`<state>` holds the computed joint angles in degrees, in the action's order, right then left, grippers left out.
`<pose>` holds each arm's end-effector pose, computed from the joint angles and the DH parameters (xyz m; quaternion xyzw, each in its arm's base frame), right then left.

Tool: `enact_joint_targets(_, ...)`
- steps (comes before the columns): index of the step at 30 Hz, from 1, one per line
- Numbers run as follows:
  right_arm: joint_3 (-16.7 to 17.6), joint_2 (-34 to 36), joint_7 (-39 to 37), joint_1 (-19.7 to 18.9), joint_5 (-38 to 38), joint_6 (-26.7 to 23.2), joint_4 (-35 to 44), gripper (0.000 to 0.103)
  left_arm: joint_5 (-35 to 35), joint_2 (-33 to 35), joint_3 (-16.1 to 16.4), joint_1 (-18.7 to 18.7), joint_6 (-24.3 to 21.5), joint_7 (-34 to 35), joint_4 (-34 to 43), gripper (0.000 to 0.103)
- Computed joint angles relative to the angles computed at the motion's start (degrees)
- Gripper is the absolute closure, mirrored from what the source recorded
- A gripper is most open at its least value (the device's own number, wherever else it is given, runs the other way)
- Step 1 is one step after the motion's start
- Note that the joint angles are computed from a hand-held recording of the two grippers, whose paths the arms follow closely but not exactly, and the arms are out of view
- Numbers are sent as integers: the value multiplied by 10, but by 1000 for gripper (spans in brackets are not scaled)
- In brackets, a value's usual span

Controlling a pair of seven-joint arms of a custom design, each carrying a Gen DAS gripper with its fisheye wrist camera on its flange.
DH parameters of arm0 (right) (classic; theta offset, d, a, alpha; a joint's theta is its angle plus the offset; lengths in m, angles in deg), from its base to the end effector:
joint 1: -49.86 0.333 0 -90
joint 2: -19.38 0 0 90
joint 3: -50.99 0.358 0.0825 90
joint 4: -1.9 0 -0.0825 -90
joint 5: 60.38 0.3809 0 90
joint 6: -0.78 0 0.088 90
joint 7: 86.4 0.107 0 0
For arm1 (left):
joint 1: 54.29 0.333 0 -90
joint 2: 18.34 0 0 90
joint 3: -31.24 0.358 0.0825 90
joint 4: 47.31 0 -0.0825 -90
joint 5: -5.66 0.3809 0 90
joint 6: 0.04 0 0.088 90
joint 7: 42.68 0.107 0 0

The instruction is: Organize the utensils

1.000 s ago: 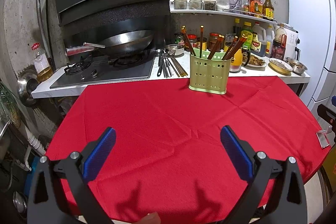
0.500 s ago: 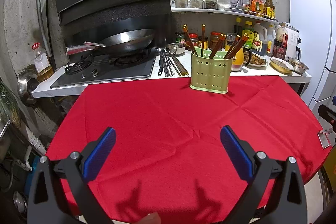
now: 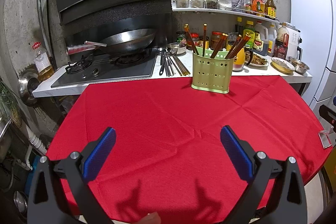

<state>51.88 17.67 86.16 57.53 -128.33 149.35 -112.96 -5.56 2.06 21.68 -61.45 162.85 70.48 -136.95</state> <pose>0.5743 0.1046 0.5721 -0.4720 0.7313 -0.4203 0.2563 0.7036 -0.1771 0.5936 -0.4557 0.7666 -0.3631 0.2699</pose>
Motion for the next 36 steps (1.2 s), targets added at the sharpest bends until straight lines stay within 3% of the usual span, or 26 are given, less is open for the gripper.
enact_joint_targets(36, -5, 2, 8, -5, -3, 5, -10, 7, 6, 1, -1, 2, 12, 9, -8, 6)
